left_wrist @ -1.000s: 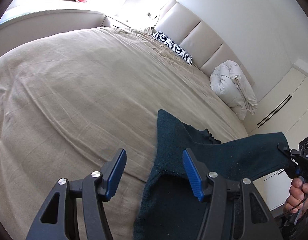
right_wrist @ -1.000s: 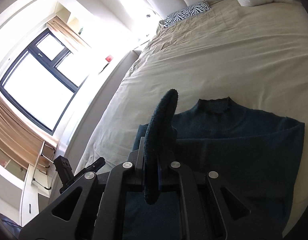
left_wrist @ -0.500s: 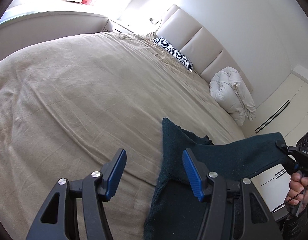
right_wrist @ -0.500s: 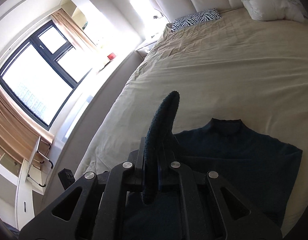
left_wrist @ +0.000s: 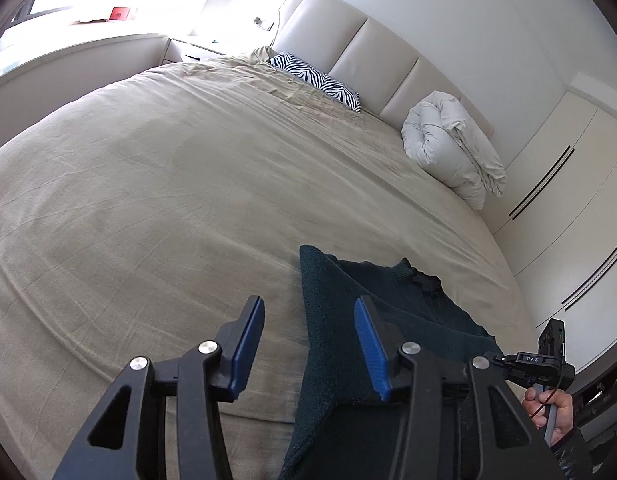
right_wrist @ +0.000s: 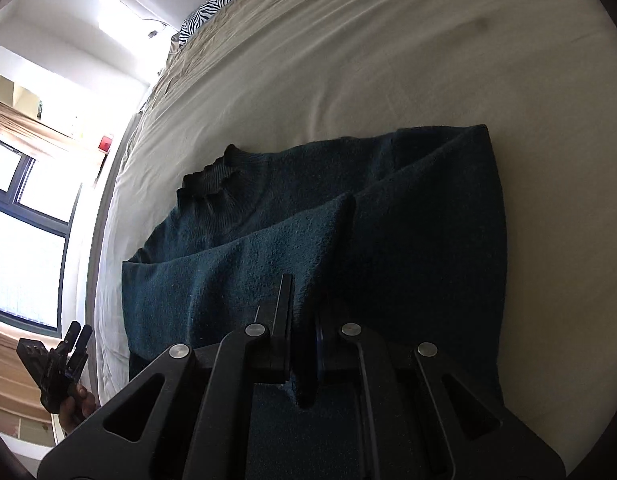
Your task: Fold small clothes
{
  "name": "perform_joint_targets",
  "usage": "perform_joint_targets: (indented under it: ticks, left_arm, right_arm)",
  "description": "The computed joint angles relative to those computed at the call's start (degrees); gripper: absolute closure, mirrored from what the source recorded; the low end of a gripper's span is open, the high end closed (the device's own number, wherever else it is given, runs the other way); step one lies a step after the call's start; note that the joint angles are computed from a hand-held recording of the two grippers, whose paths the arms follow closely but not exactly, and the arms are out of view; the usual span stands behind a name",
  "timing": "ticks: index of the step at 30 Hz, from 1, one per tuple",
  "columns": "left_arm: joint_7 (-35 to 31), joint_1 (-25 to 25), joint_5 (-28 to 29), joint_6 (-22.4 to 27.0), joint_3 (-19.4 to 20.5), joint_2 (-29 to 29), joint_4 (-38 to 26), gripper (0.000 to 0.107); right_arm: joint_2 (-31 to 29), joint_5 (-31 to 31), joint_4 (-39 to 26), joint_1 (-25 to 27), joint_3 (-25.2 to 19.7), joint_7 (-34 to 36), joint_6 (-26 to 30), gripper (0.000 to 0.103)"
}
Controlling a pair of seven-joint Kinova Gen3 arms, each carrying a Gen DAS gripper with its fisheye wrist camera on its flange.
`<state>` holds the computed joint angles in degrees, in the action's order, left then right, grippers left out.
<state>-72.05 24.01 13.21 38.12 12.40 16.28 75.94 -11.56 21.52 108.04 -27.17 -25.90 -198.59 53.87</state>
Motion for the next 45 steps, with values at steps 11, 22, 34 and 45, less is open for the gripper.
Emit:
perform_joint_targets:
  ticks: [11,22,34,45]
  left_arm:
    - [-2.7,3.8,-0.4,7.9,1.1,9.8,-13.1,0.064]
    - [-3.0,4.3,0.5,10.6,0.3,13.2,-17.4,0.069]
    - [-3.2,6.8,-3.1,19.3,-1.9,23.9,-31.8,0.078]
    - [-11.9,3.1,1.0,12.5,1.0,18.4,-20.2,0.076]
  right_arm:
    - [1.0,-1.3,4.3,1.3,2.7,3.6,-6.6,0.096]
    - [-1.0,-2.2,6.7,2.7,2.0,4.1,-9.4,0.096]
    - [-5.4,-0.7,14.9,7.4,-1.2,-1.9,-20.9,0.097]
    - [-10.4,-6.6,19.9,17.1,-7.6,0.3,-28.8,0.095]
